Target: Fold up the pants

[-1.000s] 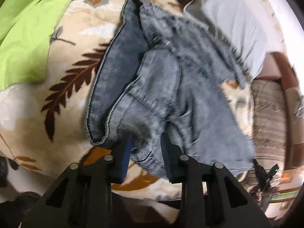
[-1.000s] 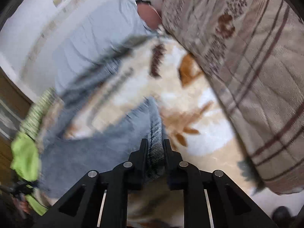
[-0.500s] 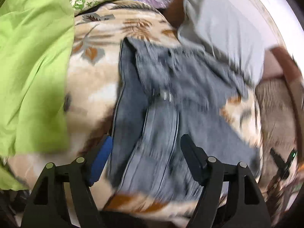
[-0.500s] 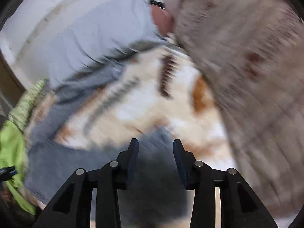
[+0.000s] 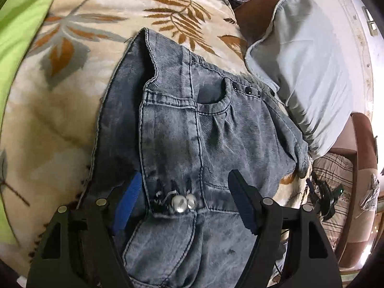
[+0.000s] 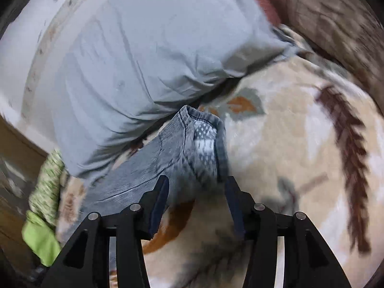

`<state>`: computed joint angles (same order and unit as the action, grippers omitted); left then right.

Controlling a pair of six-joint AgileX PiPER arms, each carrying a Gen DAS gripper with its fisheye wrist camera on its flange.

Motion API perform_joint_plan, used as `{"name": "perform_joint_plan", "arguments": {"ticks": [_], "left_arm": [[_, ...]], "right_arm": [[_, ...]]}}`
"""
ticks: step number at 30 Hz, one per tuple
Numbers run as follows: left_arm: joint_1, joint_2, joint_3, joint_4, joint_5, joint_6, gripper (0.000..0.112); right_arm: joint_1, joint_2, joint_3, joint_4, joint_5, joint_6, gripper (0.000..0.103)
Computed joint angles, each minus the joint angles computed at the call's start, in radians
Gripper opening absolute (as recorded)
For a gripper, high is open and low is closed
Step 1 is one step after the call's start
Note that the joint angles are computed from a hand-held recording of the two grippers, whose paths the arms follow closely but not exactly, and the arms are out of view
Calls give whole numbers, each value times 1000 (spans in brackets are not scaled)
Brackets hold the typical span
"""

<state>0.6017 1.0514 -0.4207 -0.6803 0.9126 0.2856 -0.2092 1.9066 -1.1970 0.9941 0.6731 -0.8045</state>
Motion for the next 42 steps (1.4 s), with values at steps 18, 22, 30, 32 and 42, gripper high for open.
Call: {"name": "perform_joint_plan", "arguments": {"ticks": [18, 22, 30, 32, 42], "left_arm": [[-28, 81, -61, -20, -96, 12, 74], [122, 56, -96, -75, -21, 105, 74], [191, 252, -166, -194, -18, 100, 75], [179, 307, -187, -214, -38, 89, 75], [2, 427, -317, -67, -130, -60, 75]], "right_arm": [[198, 228, -768, -452, 93, 416, 8], [239, 291, -852, -554, 118, 499, 8], [217, 303, -830, -559, 159, 503, 12], [201, 325, -859, -535, 212, 492, 15], [180, 438, -1042, -493, 391, 453, 52]]}}
